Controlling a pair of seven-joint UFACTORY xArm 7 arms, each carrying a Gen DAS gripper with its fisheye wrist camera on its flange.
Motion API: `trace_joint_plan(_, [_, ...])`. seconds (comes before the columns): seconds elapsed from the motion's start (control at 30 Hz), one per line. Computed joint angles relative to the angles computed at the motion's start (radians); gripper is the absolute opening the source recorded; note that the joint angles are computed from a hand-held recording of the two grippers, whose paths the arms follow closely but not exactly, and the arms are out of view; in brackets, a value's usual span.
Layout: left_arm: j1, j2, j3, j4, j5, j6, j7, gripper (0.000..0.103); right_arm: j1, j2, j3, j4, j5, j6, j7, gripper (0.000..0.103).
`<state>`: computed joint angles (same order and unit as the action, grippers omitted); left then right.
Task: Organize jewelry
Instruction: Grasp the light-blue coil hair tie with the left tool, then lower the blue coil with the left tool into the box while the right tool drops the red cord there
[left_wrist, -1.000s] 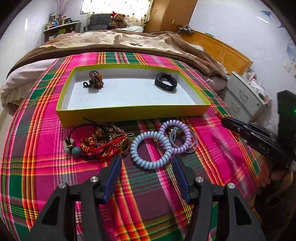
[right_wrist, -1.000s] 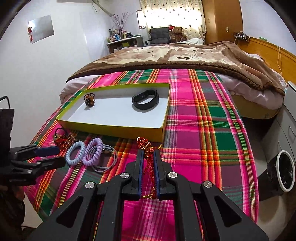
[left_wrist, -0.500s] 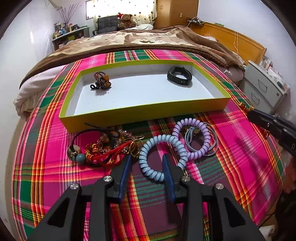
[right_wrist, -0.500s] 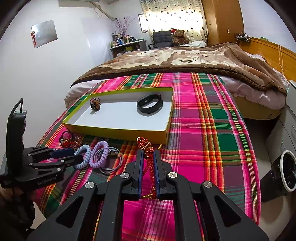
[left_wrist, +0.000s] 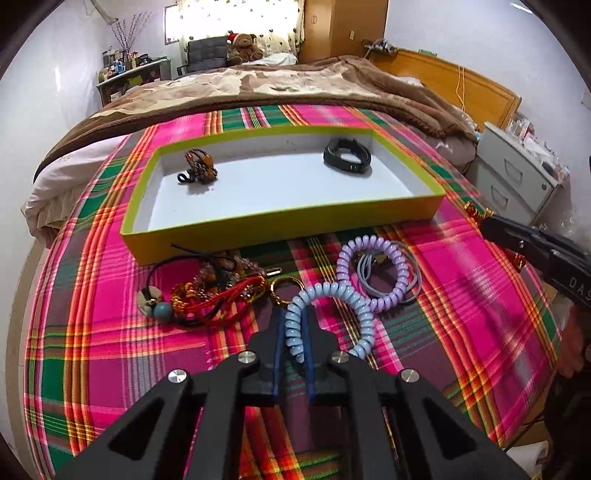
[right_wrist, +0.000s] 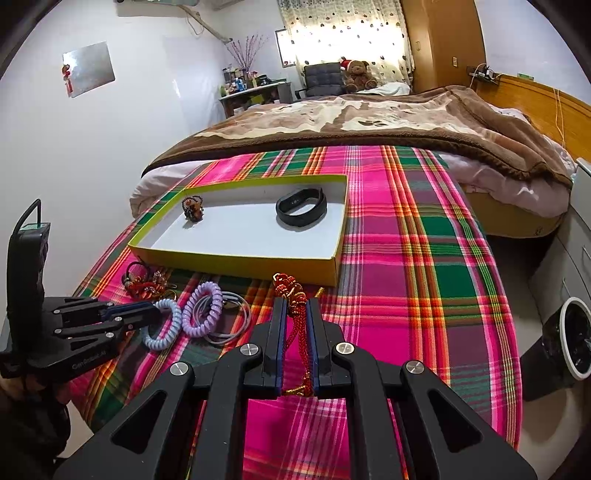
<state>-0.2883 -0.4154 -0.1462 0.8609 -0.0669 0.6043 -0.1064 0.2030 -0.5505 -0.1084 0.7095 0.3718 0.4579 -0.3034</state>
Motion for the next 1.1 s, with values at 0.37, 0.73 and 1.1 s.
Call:
trace_joint_plan(0.37, [-0.014,-0.018,0.035,0.020,-0.064,-0.036,0.034,0.010,0.002,-0.008,0.013,0.014,-0.014,-0.010,0.025,0.010])
trace_joint_plan(0.73, [0.011,0.024,0.055,0.082,-0.089,-0.064,0.054,0.010,0.013,0.064,0.020,0.107,-0.019,-0.023,0.036,0.010])
trace_joint_plan(1.1, [0.061,0.137,0.071,0.191,-0.096,-0.059,0.061,0.010,0.028,0.266,0.050,0.306,0.041,-0.013,0.001,0.010])
